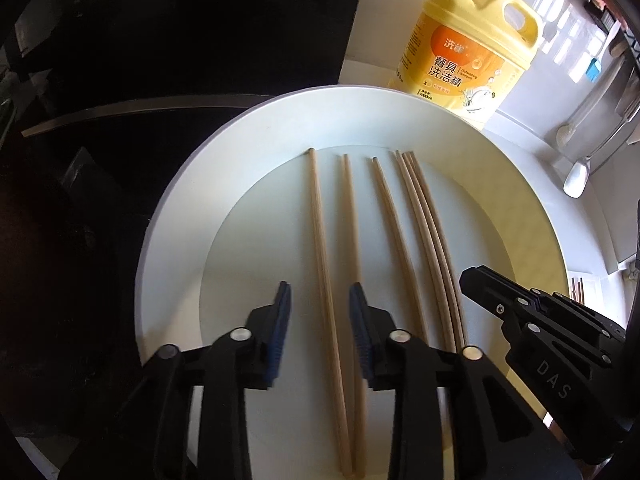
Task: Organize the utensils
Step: 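Open both tools to drop the chopsticks into the basin, then move both open tools back over the remaining chopsticks on the board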
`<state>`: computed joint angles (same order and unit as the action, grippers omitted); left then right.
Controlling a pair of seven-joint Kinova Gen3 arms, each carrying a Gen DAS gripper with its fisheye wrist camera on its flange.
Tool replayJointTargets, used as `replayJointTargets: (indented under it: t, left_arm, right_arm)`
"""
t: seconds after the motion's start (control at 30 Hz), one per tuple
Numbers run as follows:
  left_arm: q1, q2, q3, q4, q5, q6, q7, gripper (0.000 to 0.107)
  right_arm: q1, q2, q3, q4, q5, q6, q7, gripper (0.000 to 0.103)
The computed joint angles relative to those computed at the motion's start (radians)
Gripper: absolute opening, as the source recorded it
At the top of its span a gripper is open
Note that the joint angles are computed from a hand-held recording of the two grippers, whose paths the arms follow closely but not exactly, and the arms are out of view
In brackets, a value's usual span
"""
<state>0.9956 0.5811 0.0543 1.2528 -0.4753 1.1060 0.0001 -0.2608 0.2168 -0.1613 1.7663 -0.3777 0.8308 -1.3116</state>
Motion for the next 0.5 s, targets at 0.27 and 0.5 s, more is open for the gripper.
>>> replayJointTargets:
  t: [0.27, 0.5]
  left_arm:
    - [0.051, -0.02, -0.01, -0.011, -0.058, 0.086, 0.053, 0.067]
    - [0.104, -0.014, -0.002, -0.063, -0.127, 0.186, 0.078, 0.084]
  right_arm:
    - [0.032, -0.081, 0.018, 0.043, -0.031, -0.022, 0.032, 0.029]
    - [0.058, -0.192, 0.05, 0.112, -0.1, -0.034, 0.109, 0.047]
